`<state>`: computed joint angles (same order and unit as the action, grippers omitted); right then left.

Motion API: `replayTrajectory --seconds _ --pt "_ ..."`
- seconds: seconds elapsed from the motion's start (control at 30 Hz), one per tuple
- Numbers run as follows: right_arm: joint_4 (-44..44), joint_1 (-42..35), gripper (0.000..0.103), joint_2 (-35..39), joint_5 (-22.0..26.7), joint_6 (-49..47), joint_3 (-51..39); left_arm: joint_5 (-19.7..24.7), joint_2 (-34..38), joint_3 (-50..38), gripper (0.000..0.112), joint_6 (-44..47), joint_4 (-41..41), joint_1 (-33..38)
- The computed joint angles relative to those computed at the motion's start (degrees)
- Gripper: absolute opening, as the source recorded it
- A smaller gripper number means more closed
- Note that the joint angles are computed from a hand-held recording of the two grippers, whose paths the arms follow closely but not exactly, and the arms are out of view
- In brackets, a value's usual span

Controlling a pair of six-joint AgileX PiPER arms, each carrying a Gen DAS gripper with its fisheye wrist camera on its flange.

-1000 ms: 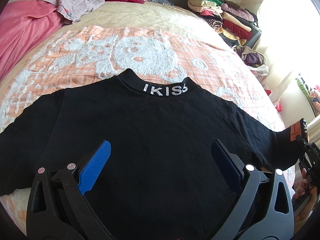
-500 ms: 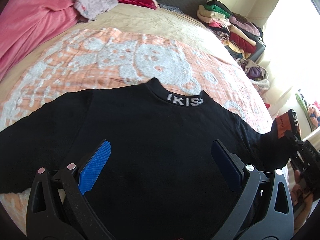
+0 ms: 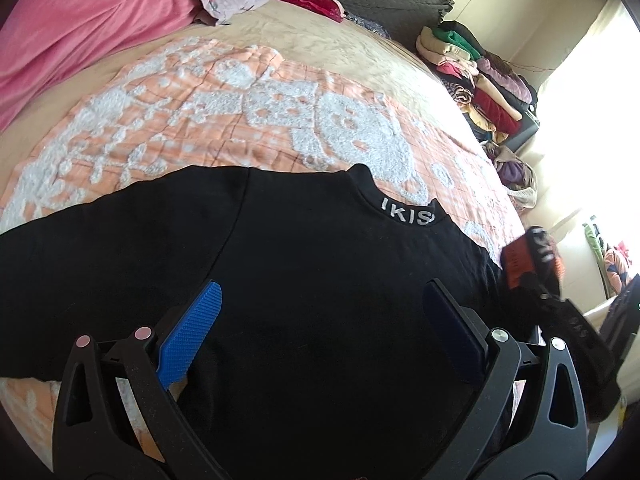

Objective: Fold small clothes
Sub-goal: 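Lift the cuff and fold the sleeve across the sweatshirt back with the right gripper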

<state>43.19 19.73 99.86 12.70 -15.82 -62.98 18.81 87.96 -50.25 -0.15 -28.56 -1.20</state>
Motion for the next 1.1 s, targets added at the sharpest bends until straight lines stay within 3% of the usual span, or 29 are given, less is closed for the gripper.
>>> replayTrajectory --seconds 0.17,0.23,0.43,0.57,0.73,0.8,0.87,0.97,1.1 --pt "-11.3 5.2 0.022 3.8 0.1 9.0 -1.9 0.8 -0.5 1.5 0.095 8.9 -8.0 2.0" --pt "-15.0 7.3 0.034 4.8 0.2 11.3 -2.3 1.2 -0.6 2.1 0.095 12.7 -11.8 3.2" --pt "1.3 9.5 0.061 3.6 2.8 -10.1 -1.1 2.5 -0.2 3.4 0.095 20.1 -19.7 5.4" --pt "12.4 8.1 0.061 0.6 4.7 -21.5 2.0 3.5 0.2 4.0 0.095 26.1 -25.9 6.0" --pt "18.2 4.1 0.061 -3.4 5.2 -25.7 6.0 4.5 2.1 3.8 0.092 32.4 -32.7 4.5" --pt "15.9 2.9 0.061 -4.7 4.6 -23.1 7.2 5.6 3.7 3.1 0.084 35.1 -36.1 3.6" --pt "16.6 0.9 0.062 -6.0 4.9 -23.7 8.6 6.2 5.1 2.5 0.067 37.5 -38.9 2.8" --pt "17.8 -2.1 0.062 -7.8 5.2 -24.9 10.5 8.5 8.4 1.0 0.061 40.0 -43.4 1.5" --pt "21.8 -6.1 0.062 -9.1 6.3 -28.9 12.3 7.0 10.8 0.0 0.061 38.5 -44.7 -1.3"
